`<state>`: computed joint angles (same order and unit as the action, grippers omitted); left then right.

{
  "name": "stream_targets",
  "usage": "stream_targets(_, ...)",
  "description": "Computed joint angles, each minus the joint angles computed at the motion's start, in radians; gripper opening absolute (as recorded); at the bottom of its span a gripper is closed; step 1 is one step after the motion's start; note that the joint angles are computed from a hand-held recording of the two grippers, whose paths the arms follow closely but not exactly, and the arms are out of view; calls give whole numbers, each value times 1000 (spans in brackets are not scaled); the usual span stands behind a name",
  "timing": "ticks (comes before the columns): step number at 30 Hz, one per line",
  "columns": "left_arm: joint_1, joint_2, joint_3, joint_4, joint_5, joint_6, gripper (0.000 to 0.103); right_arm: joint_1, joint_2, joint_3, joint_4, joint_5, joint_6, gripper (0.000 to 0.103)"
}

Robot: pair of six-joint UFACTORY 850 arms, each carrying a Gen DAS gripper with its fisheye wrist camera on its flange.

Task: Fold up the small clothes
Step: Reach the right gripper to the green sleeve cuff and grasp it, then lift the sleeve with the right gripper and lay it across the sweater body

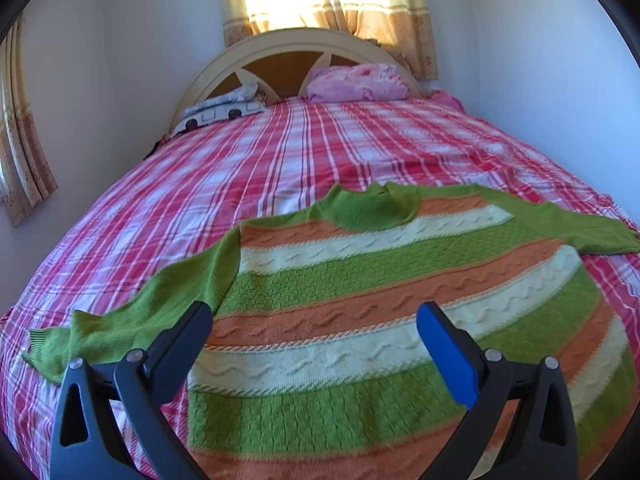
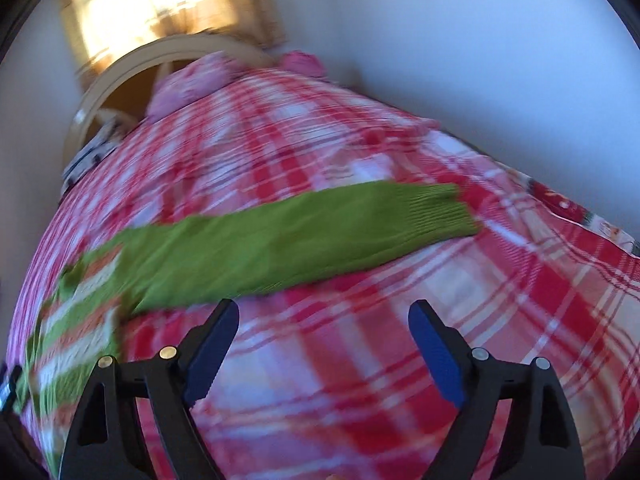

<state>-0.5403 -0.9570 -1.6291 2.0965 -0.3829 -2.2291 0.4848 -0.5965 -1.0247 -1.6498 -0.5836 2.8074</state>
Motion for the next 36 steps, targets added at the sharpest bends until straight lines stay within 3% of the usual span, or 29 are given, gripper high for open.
stream_targets(10,16,-87,-118,-277,68,243,103,-162,-23,17,59,104,-7,73)
stream_targets(14,14,-92,-123,-283,73,256,103,-198,-49,-1,39,114,-3,71)
stream_targets(17,15,-98,-129,-287,79,265,103,-214,-57,-10,-12,108,36,59)
stream_targets(20,16,-103,-138,-335,84,311,103,-226,-63,-13,-81,117,94,39)
stream_targets(22,16,-104,-139,-328,87,300,103,-228,-64,-14,-137,122,130,22)
stream_targets(25,14,-110,-147,-354,89,332,103,-222,-59,-9,-197,113,170,11)
stream_targets(31,12,-101,-130,-276,85,258,103,-172,-38,-37,-172,43,73,10)
stream_targets(36,11,-67,-78,-141,59,106,103,-130,-22,-95,-146,10,-23,10)
